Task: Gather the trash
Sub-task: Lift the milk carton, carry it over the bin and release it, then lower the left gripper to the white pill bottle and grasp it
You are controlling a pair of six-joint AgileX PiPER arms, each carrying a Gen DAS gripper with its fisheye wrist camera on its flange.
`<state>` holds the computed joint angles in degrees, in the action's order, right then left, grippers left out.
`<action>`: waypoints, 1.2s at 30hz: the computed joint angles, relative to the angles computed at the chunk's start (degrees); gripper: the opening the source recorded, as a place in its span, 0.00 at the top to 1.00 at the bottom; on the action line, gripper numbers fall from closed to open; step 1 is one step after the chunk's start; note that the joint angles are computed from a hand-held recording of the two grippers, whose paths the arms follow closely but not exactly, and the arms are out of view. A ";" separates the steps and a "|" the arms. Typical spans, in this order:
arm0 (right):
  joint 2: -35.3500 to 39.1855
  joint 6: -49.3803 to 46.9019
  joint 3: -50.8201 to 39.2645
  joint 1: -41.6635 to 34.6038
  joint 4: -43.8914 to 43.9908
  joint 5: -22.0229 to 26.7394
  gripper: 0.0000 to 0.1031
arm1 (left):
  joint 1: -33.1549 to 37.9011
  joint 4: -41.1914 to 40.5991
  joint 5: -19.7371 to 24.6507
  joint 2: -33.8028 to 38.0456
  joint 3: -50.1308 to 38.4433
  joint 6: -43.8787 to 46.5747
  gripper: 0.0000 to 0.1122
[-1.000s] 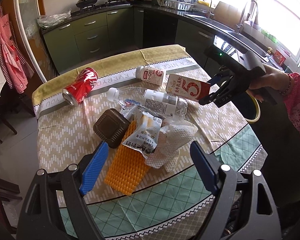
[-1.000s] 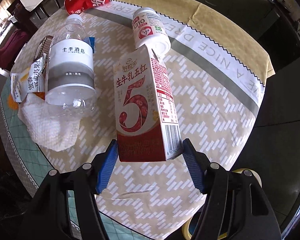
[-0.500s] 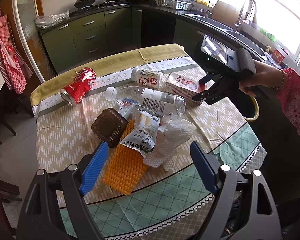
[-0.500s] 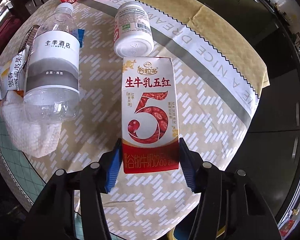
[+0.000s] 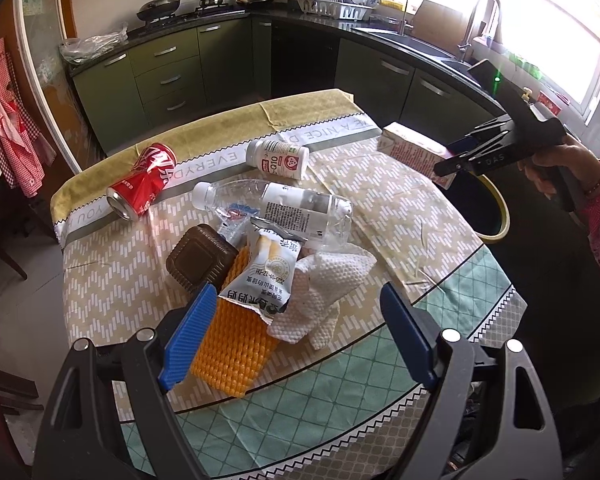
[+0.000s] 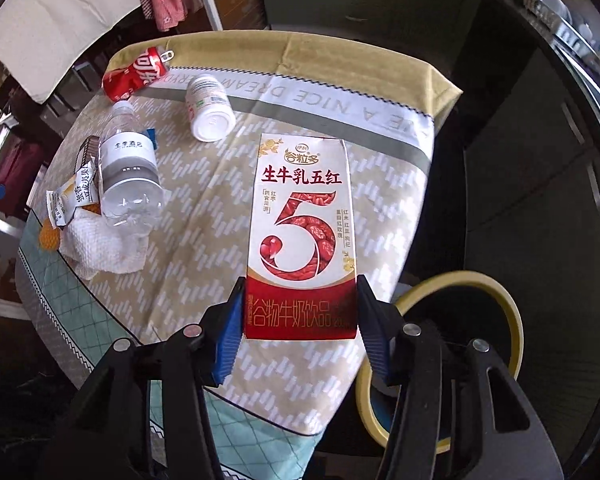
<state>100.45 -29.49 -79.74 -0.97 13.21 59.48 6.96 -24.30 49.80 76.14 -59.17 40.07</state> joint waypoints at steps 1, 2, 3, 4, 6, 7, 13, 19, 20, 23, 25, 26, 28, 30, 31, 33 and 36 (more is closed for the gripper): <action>-1.20 -0.68 1.40 -2.49 0.26 -0.47 0.49 | -0.49 0.10 -0.10 -0.09 -0.01 -0.20 0.29; -1.65 -0.33 2.37 -3.97 -0.29 -1.43 0.49 | -1.04 0.29 -0.23 -0.19 -0.01 -0.48 0.29; -2.31 -0.78 3.54 -6.36 -0.53 -1.92 0.49 | -1.65 0.60 -0.32 -0.19 -0.11 -0.91 0.29; -2.11 -1.62 4.19 -8.83 -0.29 -2.42 0.49 | -2.18 0.87 -0.38 -0.17 -0.24 -1.36 0.29; -2.54 -1.93 6.55 -13.14 -1.66 -4.28 0.49 | -3.25 1.46 -0.63 -0.09 -0.46 -2.20 0.29; -2.39 -2.04 7.57 -15.16 -2.47 -5.41 0.49 | -3.81 1.86 -0.77 0.01 -0.64 -2.71 0.29; 3.64 -3.69 9.13 -24.32 -3.96 -10.36 0.49 | -7.79 5.17 -1.45 0.99 -2.03 -7.13 0.29; 10.51 -4.19 6.90 -27.56 -3.61 -13.03 0.40 | -10.92 9.18 -1.90 1.79 -3.00 -11.51 0.29; 10.73 -4.07 7.21 -27.77 -3.60 -14.28 0.31 | -11.19 9.68 -1.99 2.07 -3.26 -12.12 0.29; 10.47 -6.06 7.63 -28.81 -0.99 -14.46 0.30 | -11.31 10.48 -2.08 3.39 -4.29 -13.08 0.28; 9.29 -7.08 8.50 -29.09 0.00 -14.57 0.30 | -11.29 10.67 -2.09 4.58 -5.07 -13.39 0.27; 8.54 -7.24 9.01 -28.79 0.32 -14.51 0.30 | -11.41 10.88 -2.12 5.31 -5.63 -13.62 0.26; 6.96 -8.78 10.16 -28.99 1.52 -14.02 0.30 | -12.02 11.70 -2.44 6.79 -6.99 -14.23 0.25; 4.95 -8.95 11.50 -28.10 1.93 -13.93 0.29 | -12.96 13.35 -2.97 8.92 -9.19 -15.39 0.21; 4.03 -9.19 12.11 -27.77 2.22 -13.97 0.29 | -13.48 14.19 -2.99 10.34 -10.86 -15.93 0.21; 2.53 -9.32 12.82 -27.14 2.82 -13.53 0.28 | -14.45 16.03 -2.48 13.71 -14.93 -17.10 0.19; 1.33 -8.74 13.30 -25.77 2.95 -13.43 0.27 | -15.66 18.17 -0.37 20.72 -24.08 -17.49 0.15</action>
